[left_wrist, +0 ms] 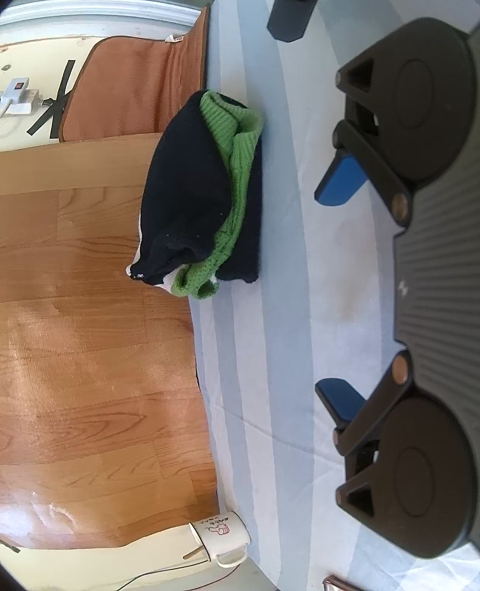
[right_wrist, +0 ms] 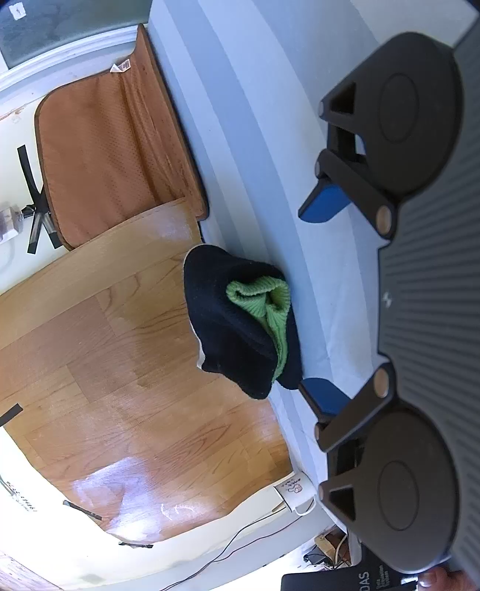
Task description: Fold small clothes
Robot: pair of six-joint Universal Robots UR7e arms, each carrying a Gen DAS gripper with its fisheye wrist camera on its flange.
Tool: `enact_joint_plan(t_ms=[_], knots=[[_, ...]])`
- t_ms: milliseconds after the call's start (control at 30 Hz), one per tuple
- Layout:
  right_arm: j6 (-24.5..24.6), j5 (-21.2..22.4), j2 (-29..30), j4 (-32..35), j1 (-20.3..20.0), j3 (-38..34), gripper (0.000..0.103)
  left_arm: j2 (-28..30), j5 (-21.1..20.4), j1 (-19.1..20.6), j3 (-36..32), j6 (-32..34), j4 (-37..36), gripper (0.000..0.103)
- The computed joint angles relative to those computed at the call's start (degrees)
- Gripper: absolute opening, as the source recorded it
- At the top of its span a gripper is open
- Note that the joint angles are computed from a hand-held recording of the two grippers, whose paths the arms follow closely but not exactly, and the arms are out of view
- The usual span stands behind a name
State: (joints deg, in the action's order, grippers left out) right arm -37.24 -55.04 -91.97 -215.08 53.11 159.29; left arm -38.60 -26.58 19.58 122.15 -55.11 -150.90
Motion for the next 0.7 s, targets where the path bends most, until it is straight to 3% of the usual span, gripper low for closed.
enact_joint_plan(t_ms=[700], knots=[[-0.74,1.64,-0.54,0.35,-1.09,0.74,0.094,-1.26,-2.16,0.44,0.16,-1.93,1.96,0.103]])
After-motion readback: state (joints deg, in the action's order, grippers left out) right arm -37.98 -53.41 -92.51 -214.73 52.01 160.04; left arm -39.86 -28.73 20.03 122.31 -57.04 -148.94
